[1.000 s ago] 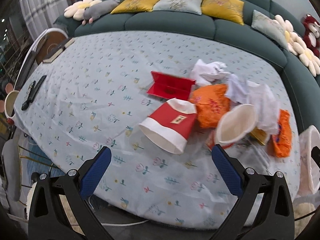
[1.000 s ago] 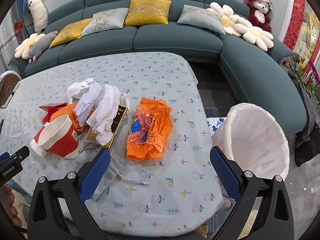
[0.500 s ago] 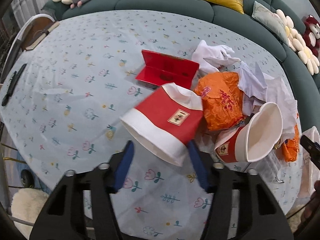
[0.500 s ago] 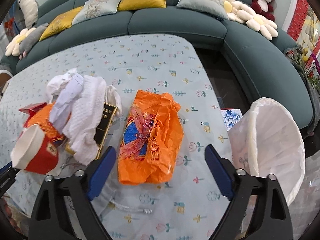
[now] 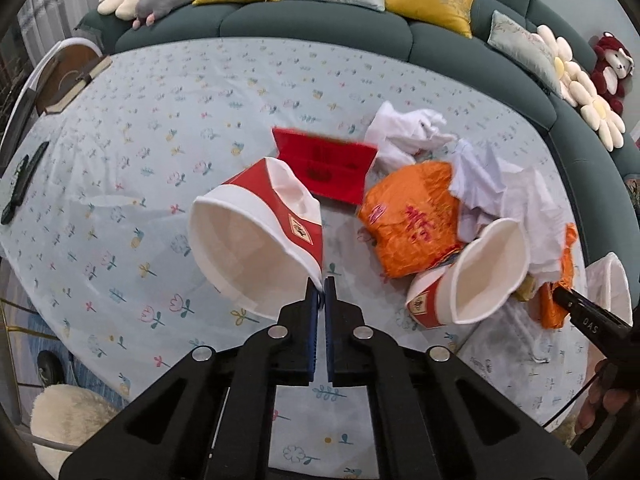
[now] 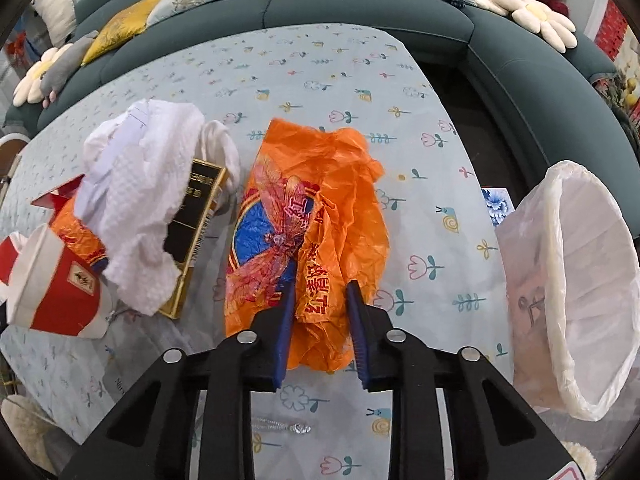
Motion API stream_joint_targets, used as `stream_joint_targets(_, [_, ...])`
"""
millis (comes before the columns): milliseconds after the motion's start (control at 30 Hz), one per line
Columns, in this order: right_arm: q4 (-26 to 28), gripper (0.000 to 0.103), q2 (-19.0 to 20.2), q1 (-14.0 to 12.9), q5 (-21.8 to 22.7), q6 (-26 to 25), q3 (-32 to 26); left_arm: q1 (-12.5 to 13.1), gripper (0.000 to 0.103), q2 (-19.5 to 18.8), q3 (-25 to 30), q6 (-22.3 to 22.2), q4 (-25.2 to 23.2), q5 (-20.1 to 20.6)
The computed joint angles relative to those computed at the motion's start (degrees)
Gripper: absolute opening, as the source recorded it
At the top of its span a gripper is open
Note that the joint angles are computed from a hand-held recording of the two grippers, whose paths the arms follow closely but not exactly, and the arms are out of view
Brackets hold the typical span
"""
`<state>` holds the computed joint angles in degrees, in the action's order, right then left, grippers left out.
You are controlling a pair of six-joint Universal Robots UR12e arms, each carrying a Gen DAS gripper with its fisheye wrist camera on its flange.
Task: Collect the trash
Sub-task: 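Carry the orange bag over the wastebasket with the right tool while the left carries the cup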
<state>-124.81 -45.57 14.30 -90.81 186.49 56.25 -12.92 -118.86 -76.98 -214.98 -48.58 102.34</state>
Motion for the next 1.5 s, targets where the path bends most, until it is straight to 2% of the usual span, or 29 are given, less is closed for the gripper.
stream_joint_targets(300, [-7.85,0.019,-4.38,-0.78,2.48,0.45,4.80,-2.01,0.003,1.47,0.68,3.03,3.69,2.85])
stream_joint_targets(467, [-13.01,0.019,-7.12,-1.56,2.99,0.88,7.76,-3.52,0.003,1.56,2.44,5.23,6.31,2.38])
stream_joint_targets(833, [-22.00,0.019,-13.82,-4.90,1.65,3.05,16.33,-8.42,0.003,-2.56,10.97,13.41,8.82,-0.84])
stream_joint_targets(1100, [-25.38,0.019,-16.85,-7.62,-1.13,5.03,21.21,-11.74,0.003,-6.98,18.25,19.64,7.08,-4.37])
stream_joint_targets(1500, [-26.75,0.019,-18.42,-11.27,-2.81,9.53,25.29,-14.47,0.003,-13.54,28.43,26.10,1.19,-8.54])
